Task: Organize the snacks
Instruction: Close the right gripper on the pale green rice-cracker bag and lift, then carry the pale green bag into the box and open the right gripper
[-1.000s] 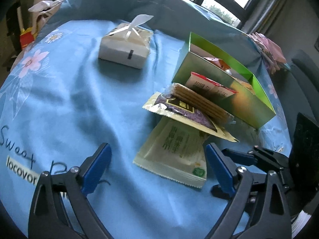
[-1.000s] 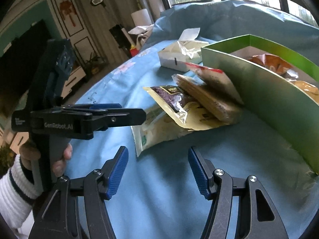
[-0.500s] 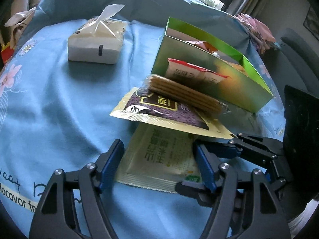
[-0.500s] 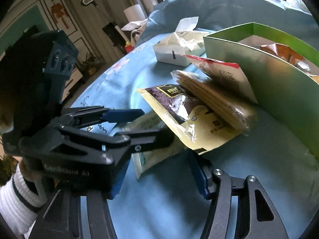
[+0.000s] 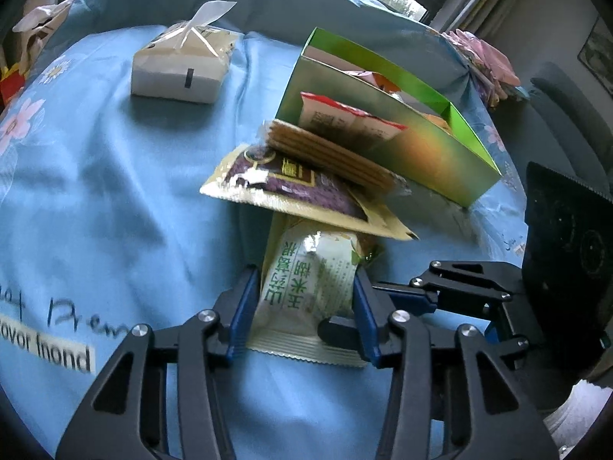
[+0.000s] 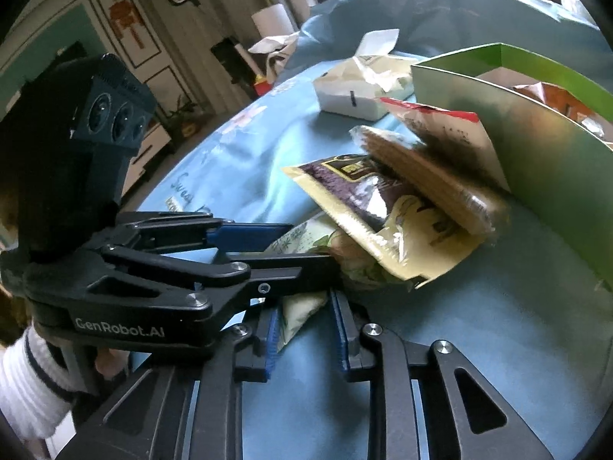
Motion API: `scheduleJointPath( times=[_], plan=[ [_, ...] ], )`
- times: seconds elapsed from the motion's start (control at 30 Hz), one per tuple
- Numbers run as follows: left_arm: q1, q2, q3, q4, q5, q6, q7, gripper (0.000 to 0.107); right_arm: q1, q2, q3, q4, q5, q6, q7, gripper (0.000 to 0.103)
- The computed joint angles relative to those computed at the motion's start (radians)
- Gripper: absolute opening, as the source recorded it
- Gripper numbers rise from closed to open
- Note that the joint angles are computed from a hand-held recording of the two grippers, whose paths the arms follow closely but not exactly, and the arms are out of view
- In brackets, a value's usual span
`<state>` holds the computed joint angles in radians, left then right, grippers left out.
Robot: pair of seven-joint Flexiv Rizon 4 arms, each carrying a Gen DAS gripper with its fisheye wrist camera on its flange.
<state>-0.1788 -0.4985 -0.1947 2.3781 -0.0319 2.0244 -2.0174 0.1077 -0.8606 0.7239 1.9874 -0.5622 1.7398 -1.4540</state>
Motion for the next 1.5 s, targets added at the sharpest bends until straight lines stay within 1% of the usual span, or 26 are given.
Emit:
scheduleJointPath(
  times=[0.17,0.23,0.3,0.33,0.47,0.53,0.63,0.8,0.87,1.03,1.2,1.3,1.43,1.5],
  plan=[
    [-0.068,0.032,0.027,0.034,-0.041,0.012,-0.017,0.044,0.0,0.028,-0.009,0.055,-0.009,0.046,0.004,0.025],
    [-0.113,0.048,0.047,0.046,-0.063,0.019,-0.013,0.044,0.009,0.046,-0.027,0.081,-0.016,0.076,0.015,0.025],
    [-0.184,0.066,0.084,0.051,-0.108,0.02,0.008,0.044,0.018,0.065,-0.047,0.106,-0.03,0.108,0.029,0.025],
    [-0.206,0.072,0.094,0.053,-0.125,0.02,0.016,0.044,0.025,0.077,-0.06,0.122,-0.036,0.13,0.035,0.025],
    [-0.231,0.087,0.094,0.061,-0.153,0.033,0.021,0.044,0.025,0.104,-0.089,0.162,-0.073,0.193,0.071,0.025],
    [-0.285,0.097,0.121,0.052,-0.198,0.024,0.052,0.044,0.033,0.12,-0.111,0.181,-0.084,0.233,0.086,0.025],
    [-0.338,0.109,0.148,0.037,-0.254,0.011,0.101,0.044,0.046,0.144,-0.148,0.203,-0.1,0.288,0.112,0.025],
    [-0.397,0.112,0.183,-0.02,-0.334,-0.021,0.201,0.044,0.084,0.183,-0.226,0.215,-0.103,0.382,0.155,0.025],
    [-0.401,0.107,0.185,-0.048,-0.346,-0.029,0.233,0.044,0.099,0.195,-0.258,0.212,-0.102,0.412,0.171,0.025],
    [-0.366,0.073,0.167,-0.153,-0.334,-0.059,0.289,0.044,0.136,0.224,-0.347,0.183,-0.084,0.464,0.214,0.025],
    [-0.305,0.028,0.134,-0.285,-0.295,-0.123,0.326,0.044,0.145,0.221,-0.419,0.127,-0.103,0.504,0.277,0.025],
    [-0.258,-0.006,0.101,-0.362,-0.264,-0.161,0.33,0.044,0.158,0.218,-0.459,0.093,-0.096,0.506,0.295,0.025],
    [-0.256,-0.045,0.116,-0.447,-0.25,-0.203,0.339,0.044,0.148,0.194,-0.48,0.029,-0.119,0.493,0.329,0.025],
    [-0.226,-0.064,0.09,-0.48,-0.237,-0.219,0.339,0.044,0.152,0.182,-0.493,-0.004,-0.119,0.478,0.338,0.025]
  ],
)
